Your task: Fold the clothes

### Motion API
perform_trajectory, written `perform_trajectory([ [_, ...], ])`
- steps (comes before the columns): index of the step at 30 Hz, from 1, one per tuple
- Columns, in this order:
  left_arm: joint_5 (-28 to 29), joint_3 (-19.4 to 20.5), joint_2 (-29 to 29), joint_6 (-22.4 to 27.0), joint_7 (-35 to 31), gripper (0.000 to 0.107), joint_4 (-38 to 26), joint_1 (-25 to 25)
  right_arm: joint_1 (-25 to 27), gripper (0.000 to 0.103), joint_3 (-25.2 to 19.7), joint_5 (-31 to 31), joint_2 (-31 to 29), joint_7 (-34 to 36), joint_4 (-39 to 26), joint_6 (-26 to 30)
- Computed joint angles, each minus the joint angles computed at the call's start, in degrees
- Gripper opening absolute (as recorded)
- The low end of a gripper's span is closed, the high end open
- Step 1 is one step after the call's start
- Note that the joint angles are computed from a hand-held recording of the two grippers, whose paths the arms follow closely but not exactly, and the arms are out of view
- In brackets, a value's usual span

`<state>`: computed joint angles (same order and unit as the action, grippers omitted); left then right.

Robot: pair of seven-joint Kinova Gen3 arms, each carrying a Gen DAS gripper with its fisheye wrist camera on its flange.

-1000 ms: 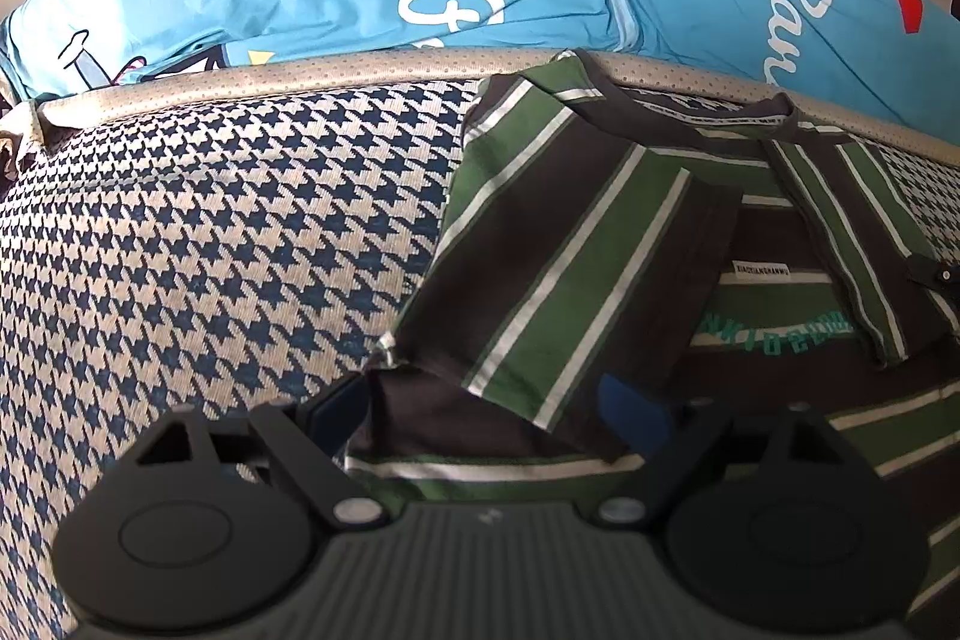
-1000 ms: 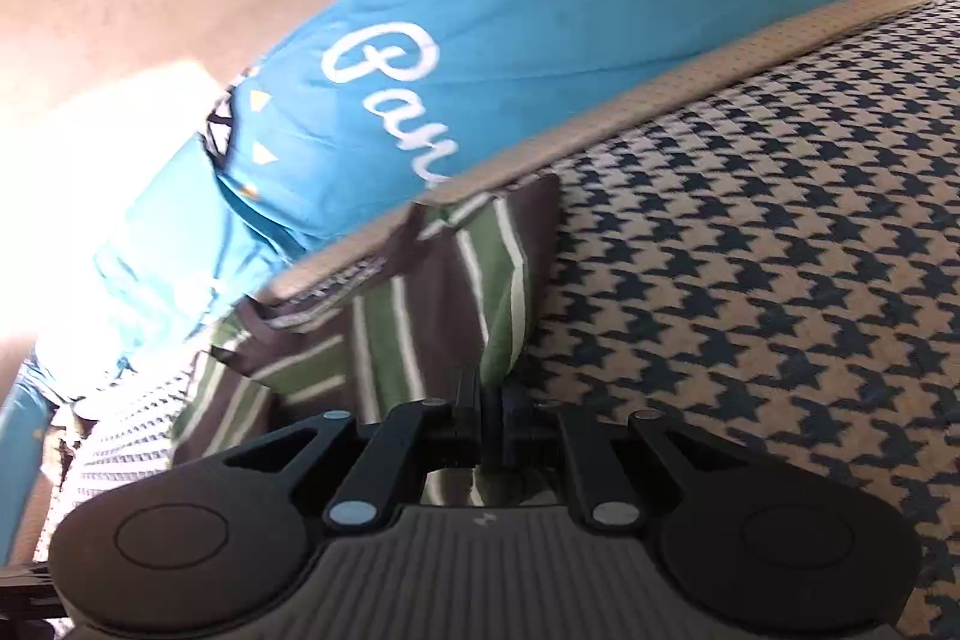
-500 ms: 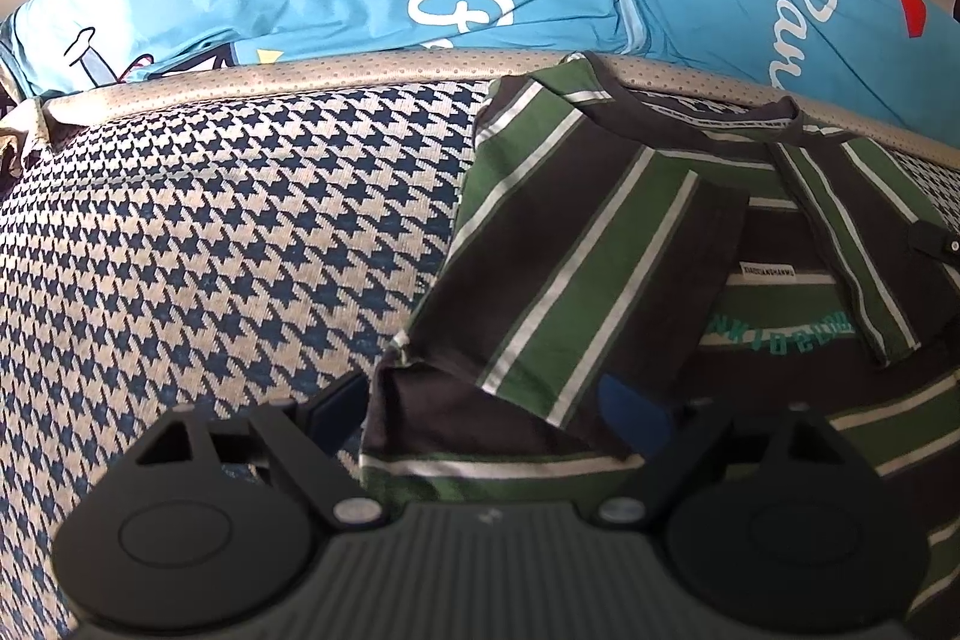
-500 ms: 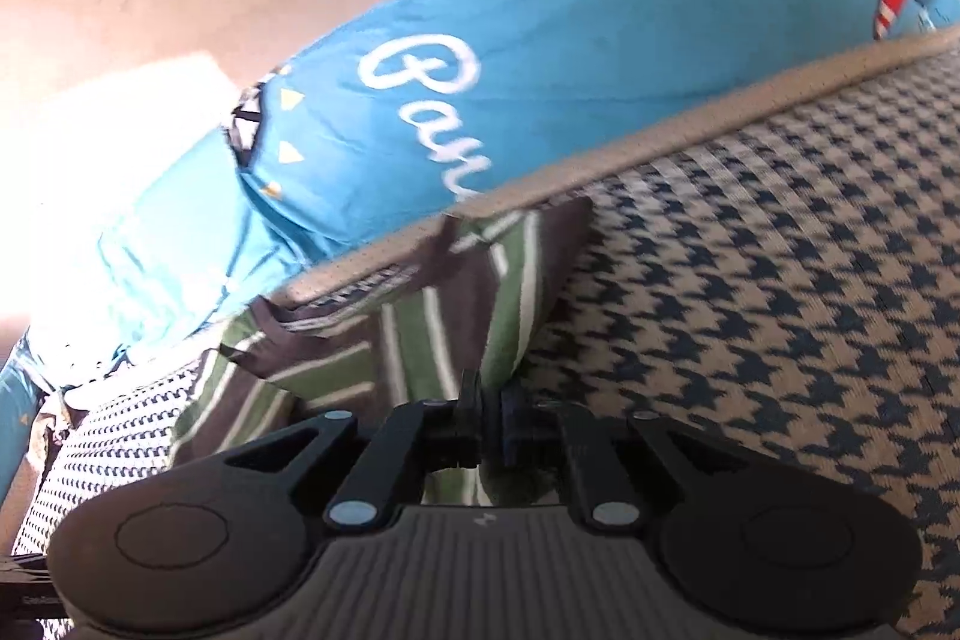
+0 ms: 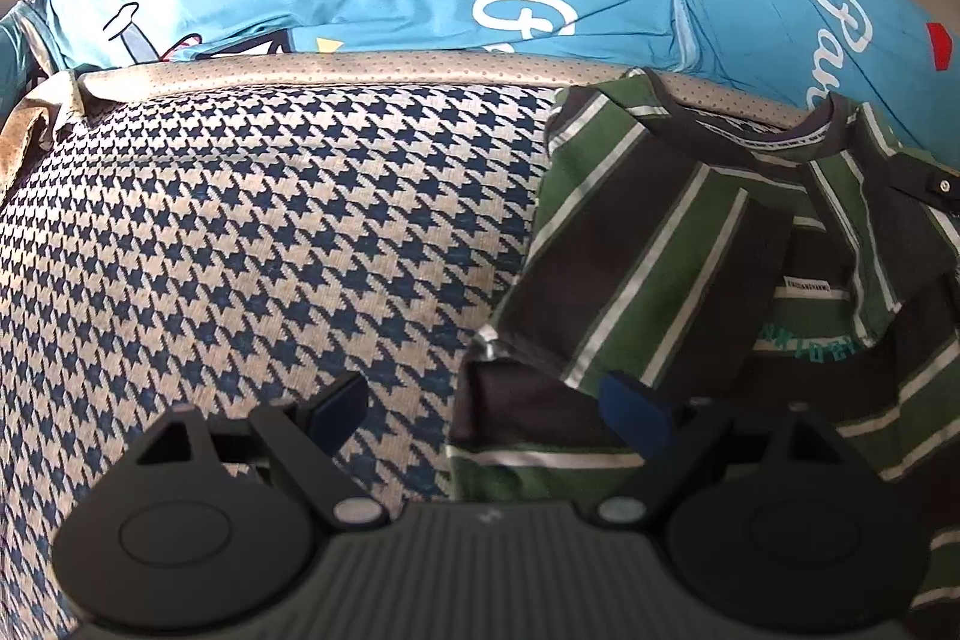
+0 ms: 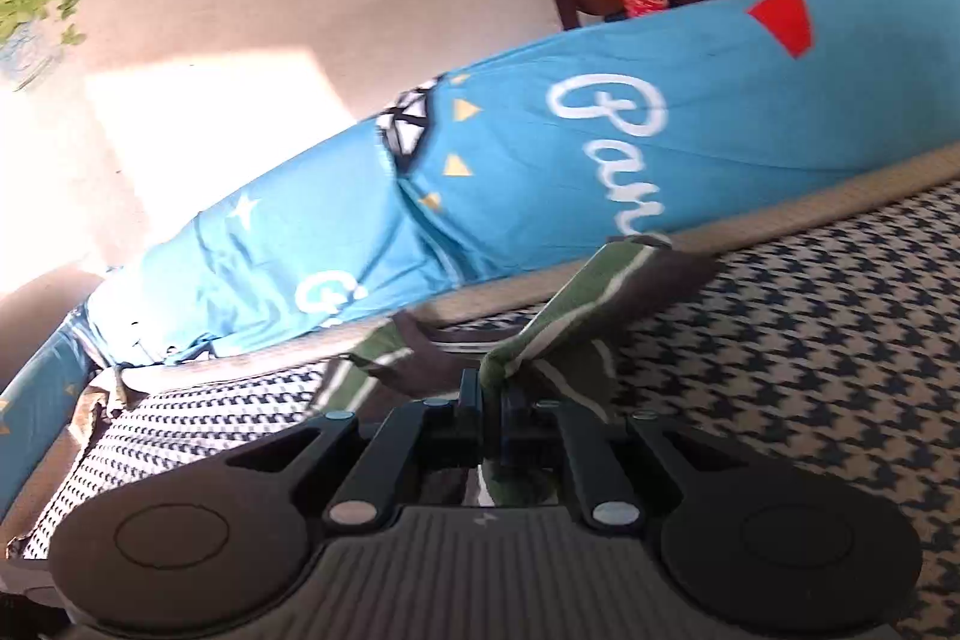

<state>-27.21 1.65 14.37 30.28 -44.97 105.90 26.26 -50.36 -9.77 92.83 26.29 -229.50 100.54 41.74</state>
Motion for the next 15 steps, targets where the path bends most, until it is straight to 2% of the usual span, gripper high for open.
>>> perform_trajectory([
  [6, 2.13, -0.01, -1.28, -0.25, -2.04, 0.088, 0.84, -2.90, -2.08, 0.008, 0.51, -0.31, 4.20, 5.59, -7.11, -1.32],
  [15, 5.02, 0.27, -2.55, -0.14, -5.01, 0.088, 1.95, -6.56, -5.62, 0.008, 4.32, -9.46, 11.13, 16.40, -18.37, -5.26],
])
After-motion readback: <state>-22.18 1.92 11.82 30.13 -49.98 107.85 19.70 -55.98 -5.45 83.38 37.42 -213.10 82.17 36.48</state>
